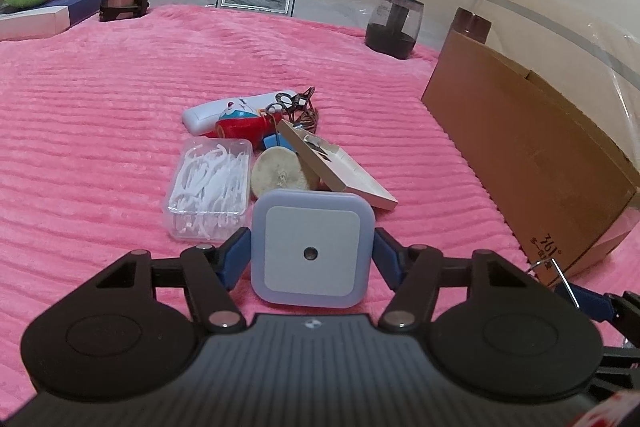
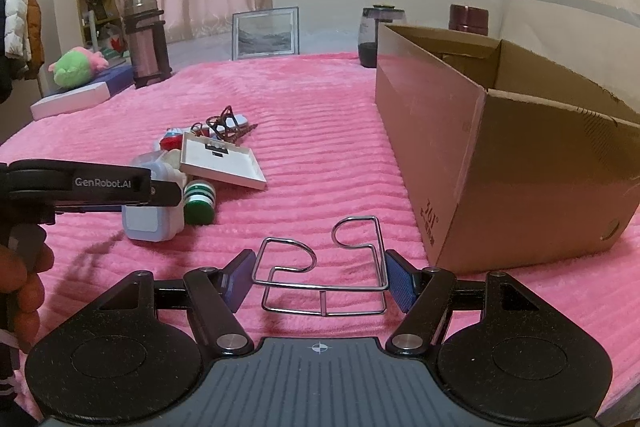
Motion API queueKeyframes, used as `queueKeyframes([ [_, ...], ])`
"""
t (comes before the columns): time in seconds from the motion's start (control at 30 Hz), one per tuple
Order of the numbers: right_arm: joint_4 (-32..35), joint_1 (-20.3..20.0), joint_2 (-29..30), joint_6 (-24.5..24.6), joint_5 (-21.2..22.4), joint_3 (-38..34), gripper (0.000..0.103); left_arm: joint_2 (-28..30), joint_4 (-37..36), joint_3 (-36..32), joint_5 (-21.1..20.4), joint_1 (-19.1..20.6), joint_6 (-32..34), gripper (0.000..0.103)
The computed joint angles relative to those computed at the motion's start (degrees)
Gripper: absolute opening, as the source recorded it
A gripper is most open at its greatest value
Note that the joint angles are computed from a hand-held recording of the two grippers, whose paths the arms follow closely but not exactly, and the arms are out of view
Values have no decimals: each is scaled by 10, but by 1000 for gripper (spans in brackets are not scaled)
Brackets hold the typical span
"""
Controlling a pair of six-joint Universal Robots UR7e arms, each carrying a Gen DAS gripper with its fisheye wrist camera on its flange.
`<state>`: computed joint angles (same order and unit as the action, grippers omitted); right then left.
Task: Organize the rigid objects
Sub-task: 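Reach the left tool to the white square night light and grasp it, then carry the night light in the left tool while the right tool carries the wire rack to the box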
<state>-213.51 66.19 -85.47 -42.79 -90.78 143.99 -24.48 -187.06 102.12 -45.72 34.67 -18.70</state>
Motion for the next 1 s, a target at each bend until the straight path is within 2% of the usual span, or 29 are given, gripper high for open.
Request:
queueKeyframes([
  [0.27, 27, -7, -40, 4, 28, 15, 66, -31, 2, 28, -5, -17, 11, 60],
  [0.5, 76, -35, -116, 5, 62, 40, 66, -61, 11, 51, -24, -39, 32, 60],
  [0.63, 114, -76, -178, -6, 104, 55, 66, -74, 20, 55, -43, -50, 53, 60],
  [1.0, 259, -235, -360, -48, 259, 45, 66, -71, 52, 10, -140, -62, 119, 60],
])
